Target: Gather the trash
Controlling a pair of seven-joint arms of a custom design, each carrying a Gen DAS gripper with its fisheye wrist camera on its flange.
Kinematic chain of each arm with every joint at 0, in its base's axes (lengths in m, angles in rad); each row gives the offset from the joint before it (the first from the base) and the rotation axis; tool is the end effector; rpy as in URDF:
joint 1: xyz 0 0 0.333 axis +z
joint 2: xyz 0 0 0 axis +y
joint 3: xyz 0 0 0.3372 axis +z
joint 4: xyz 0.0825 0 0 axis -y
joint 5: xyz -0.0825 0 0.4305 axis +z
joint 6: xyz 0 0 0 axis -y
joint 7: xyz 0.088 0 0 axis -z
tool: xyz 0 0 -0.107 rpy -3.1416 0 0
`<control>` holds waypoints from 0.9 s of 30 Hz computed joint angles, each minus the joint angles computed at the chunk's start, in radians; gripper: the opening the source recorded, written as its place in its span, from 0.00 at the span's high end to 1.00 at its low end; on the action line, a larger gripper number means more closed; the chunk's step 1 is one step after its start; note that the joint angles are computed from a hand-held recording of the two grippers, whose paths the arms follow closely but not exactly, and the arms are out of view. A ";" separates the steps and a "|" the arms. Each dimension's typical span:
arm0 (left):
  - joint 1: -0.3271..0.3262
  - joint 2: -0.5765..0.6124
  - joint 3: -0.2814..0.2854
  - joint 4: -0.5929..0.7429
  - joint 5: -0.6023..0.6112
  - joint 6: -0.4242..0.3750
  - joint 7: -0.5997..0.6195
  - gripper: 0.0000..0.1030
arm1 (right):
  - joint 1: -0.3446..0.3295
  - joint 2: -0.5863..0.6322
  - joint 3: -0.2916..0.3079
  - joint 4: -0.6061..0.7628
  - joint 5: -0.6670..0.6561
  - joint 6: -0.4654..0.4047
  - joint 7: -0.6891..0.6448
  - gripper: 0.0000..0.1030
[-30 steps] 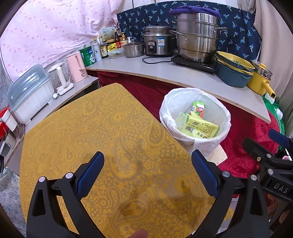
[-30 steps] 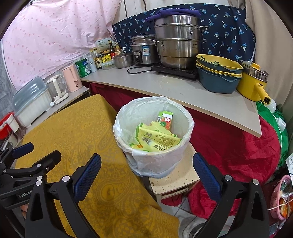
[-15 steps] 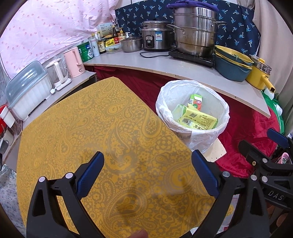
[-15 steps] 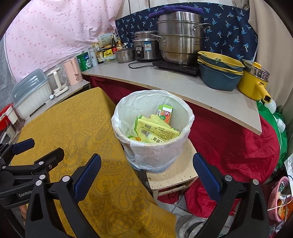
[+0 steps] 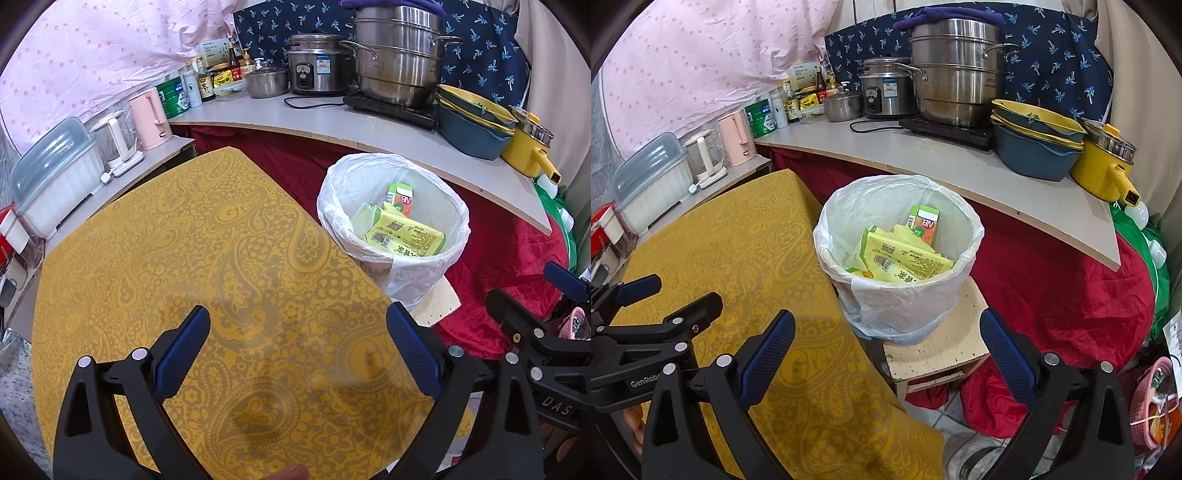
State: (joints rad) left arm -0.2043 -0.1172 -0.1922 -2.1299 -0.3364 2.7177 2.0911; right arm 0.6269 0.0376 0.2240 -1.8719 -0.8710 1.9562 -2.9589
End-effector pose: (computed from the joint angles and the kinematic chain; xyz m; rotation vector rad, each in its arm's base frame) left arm 0.5592 -0.2254 0.5406 -1.1496 2.3683 -0.8610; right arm 0.4540 0.4386 0.5212 -1.2180 2.2464 -0.9130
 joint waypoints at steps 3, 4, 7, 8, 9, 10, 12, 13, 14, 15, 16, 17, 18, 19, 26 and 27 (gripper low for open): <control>-0.001 0.003 -0.001 0.000 0.001 0.001 0.002 0.11 | 0.000 0.001 0.000 -0.002 0.005 0.002 0.003 0.06; -0.001 0.004 -0.002 -0.001 0.006 0.004 -0.001 0.11 | 0.000 0.002 0.000 -0.003 0.006 0.002 0.001 0.06; 0.000 0.007 -0.004 -0.002 0.020 0.006 -0.010 0.11 | -0.001 0.004 -0.002 -0.003 0.011 0.004 -0.006 0.06; 0.000 0.008 -0.005 -0.002 0.022 0.007 -0.012 0.11 | -0.001 0.005 -0.002 -0.002 0.012 0.005 -0.008 0.06; 0.000 0.008 -0.005 -0.002 0.024 0.008 -0.016 0.11 | -0.002 0.004 -0.003 -0.005 0.012 0.008 -0.008 0.06; 0.000 0.009 -0.006 -0.001 0.028 0.006 -0.019 0.11 | -0.003 0.003 -0.004 -0.005 0.012 0.009 -0.007 0.06; 0.001 0.010 -0.006 0.000 0.032 0.003 -0.025 0.11 | -0.002 0.004 -0.003 -0.005 0.013 0.009 -0.006 0.06; 0.000 0.010 -0.005 -0.001 0.032 0.004 -0.025 0.11 | -0.002 0.004 -0.003 -0.005 0.013 0.009 -0.005 0.06; 0.000 0.010 -0.005 -0.002 0.032 0.007 -0.024 0.11 | -0.002 0.004 -0.003 -0.005 0.012 0.009 -0.006 0.06; 0.000 0.010 -0.005 -0.003 0.033 0.010 -0.024 0.11 | -0.002 0.005 -0.003 -0.004 0.012 0.006 -0.005 0.06; 0.001 0.010 -0.006 -0.004 0.038 0.012 -0.028 0.11 | -0.002 0.004 -0.003 -0.007 0.011 0.008 -0.002 0.06; 0.000 0.010 -0.006 -0.004 0.038 0.013 -0.030 0.11 | -0.003 0.003 -0.004 -0.008 0.010 0.011 0.000 0.06; 0.000 0.010 -0.006 -0.004 0.038 0.013 -0.030 0.11 | -0.003 0.003 -0.004 -0.009 0.009 0.011 0.001 0.06; 0.000 0.010 -0.006 -0.005 0.040 0.015 -0.032 0.11 | -0.004 0.002 -0.004 -0.012 0.008 0.013 0.000 0.06; 0.000 0.008 -0.009 -0.012 0.053 0.033 -0.046 0.11 | -0.006 0.001 -0.004 -0.014 0.008 0.019 -0.001 0.06; 0.000 0.008 -0.009 -0.013 0.055 0.034 -0.048 0.11 | -0.006 0.000 -0.004 -0.015 0.008 0.020 -0.001 0.06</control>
State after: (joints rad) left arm -0.2044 -0.1095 -0.2009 -2.1425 -0.2811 2.7521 2.0430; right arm 0.6207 0.0380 0.2199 -1.8872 -0.8627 1.9764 -2.9597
